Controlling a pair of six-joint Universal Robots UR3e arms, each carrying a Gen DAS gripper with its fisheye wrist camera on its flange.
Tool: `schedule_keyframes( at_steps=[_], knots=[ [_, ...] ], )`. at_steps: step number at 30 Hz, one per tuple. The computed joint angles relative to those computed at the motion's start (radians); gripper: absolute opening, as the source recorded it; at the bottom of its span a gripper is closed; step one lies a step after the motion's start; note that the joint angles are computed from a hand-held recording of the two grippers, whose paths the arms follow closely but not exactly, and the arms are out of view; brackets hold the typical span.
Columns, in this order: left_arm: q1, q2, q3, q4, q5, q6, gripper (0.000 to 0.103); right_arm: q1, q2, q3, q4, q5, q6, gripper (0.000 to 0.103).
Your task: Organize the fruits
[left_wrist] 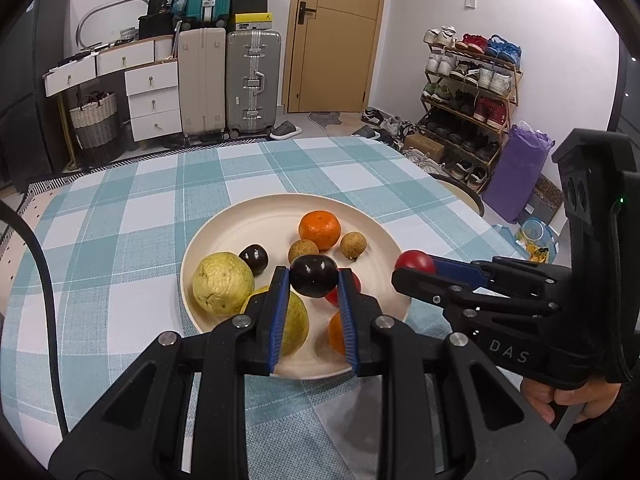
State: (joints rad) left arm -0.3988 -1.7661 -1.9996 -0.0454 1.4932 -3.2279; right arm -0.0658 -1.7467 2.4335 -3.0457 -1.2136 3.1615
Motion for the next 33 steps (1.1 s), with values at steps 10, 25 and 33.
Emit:
schedule_keyframes(
  at_steps=[10, 25, 33],
  knots=[
    [0.014, -0.045, 0.041, -0.008, -0.009, -0.003, 0.022, 0.002, 0.032, -0.016, -0.004, -0.01, 0.009, 0.029],
    [0.018, -0.077, 0.063, -0.021, -0.027, -0.006, 0.022, 0.047, 0.016, -0.014, -0.009, -0.062, -0.003, 0.048],
    [0.0, -0.002, -0.014, 0.006, 0.018, 0.004, 0.042, 0.005, -0.058, 0.045, 0.004, -0.044, -0.02, 0.065]
  ],
)
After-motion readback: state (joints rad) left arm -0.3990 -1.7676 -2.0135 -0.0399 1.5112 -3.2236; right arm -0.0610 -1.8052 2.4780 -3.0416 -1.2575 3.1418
